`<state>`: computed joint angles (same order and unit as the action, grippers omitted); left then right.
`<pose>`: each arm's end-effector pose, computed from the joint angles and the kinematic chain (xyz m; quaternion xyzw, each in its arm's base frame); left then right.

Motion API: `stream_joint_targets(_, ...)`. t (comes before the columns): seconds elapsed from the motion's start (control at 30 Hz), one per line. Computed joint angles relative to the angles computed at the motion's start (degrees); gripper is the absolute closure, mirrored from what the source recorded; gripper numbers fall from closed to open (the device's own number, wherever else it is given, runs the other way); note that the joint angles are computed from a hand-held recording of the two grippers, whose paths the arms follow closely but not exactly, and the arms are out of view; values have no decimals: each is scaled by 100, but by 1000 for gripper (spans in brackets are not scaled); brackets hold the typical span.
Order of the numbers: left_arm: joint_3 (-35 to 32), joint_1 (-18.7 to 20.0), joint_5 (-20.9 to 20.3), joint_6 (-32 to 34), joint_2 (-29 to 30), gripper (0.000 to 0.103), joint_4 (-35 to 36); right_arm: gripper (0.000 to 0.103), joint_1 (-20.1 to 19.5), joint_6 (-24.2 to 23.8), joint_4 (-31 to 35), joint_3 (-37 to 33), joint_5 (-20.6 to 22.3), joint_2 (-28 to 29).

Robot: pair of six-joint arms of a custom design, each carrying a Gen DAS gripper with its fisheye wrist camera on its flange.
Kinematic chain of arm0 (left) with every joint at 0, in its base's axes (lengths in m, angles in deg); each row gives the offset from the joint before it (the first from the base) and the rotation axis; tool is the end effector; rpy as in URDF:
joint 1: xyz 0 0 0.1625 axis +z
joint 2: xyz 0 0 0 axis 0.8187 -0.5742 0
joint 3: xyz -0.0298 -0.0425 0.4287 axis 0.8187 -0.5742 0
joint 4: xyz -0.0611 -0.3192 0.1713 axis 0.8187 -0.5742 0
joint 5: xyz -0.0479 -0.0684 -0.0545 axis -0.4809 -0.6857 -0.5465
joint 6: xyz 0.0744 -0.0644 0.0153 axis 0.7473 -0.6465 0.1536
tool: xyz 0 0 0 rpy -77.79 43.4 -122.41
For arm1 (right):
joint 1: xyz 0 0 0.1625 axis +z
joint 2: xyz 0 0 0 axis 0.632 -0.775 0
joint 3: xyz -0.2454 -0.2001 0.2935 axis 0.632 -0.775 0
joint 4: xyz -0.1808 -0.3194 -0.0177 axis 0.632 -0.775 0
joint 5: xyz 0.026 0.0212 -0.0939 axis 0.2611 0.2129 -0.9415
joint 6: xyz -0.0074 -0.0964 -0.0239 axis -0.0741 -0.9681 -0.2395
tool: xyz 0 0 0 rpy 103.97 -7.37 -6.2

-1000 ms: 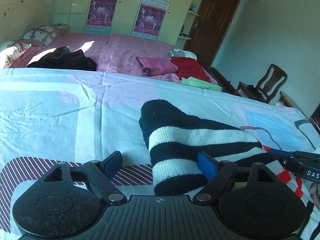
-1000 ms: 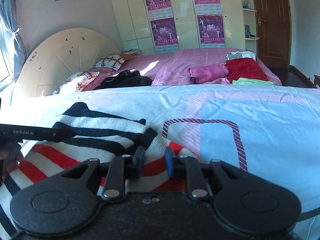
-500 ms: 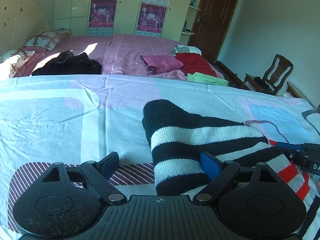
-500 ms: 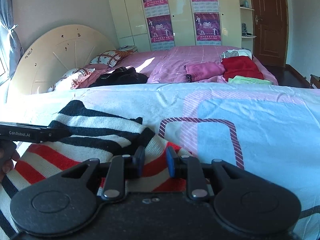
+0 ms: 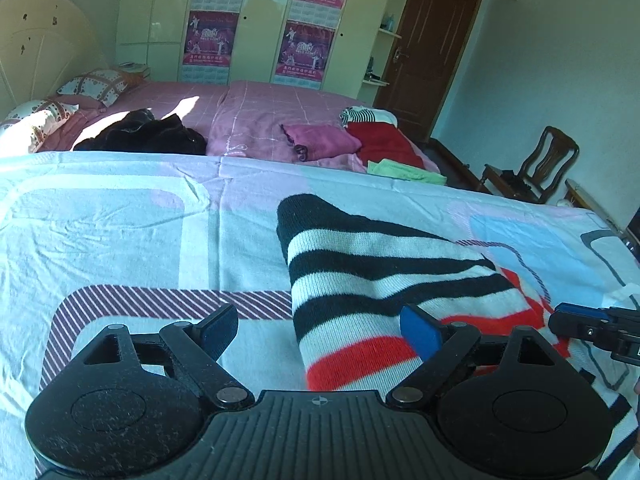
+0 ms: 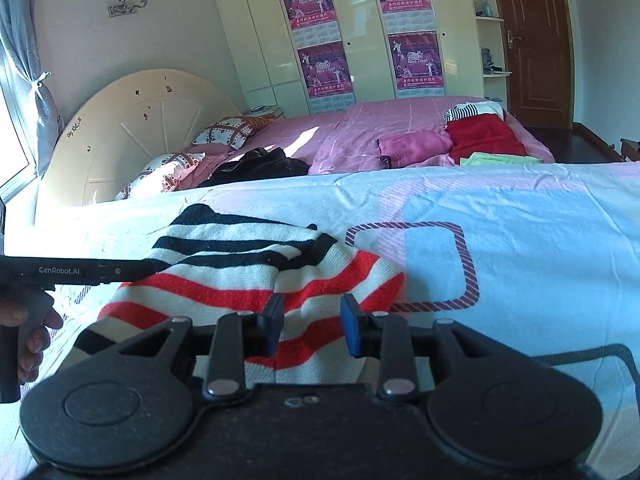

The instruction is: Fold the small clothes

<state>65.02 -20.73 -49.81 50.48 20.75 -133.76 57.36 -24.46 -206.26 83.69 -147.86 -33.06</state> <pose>-0.2997 -0.4584 0.2267 0.1532 0.8844 -0.3729 0.2350 0.1620 -0.4320 0.3097 0.2542 -0.8802 0.3578 0.1806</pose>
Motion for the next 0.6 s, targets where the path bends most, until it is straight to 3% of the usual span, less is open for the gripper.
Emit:
stream_joint_targets(0.13, 571, -200, -463, 124, -330, 16, -795, 72, -14, -1, 105, 299, 239, -337)
stream_joint_targets(0.33, 1086, -449, -809, -300, -743, 16, -343, 72, 35, -171, 61, 706, 192, -659)
stream_joint_targets(0.4, 1196, -546, -681, -442, -838, 15, -15, 74, -109, -312, -119, 879, 265, -711)
stream_joint_targets(0.43, 1278, -566, -651, -423, -852, 15, -50, 70, -219, -314, -158, 914, 188, -661)
stream_joint_targets(0.5, 1380, -522, -780, -609, -926, 15, -197, 68, -478, 90, 105, 920, 514, -823)
stream_joint_targets(0.6, 1443, -617, -773, -720, -1092, 16, -94, 70, -327, 290, 134, 949, 455, -982)
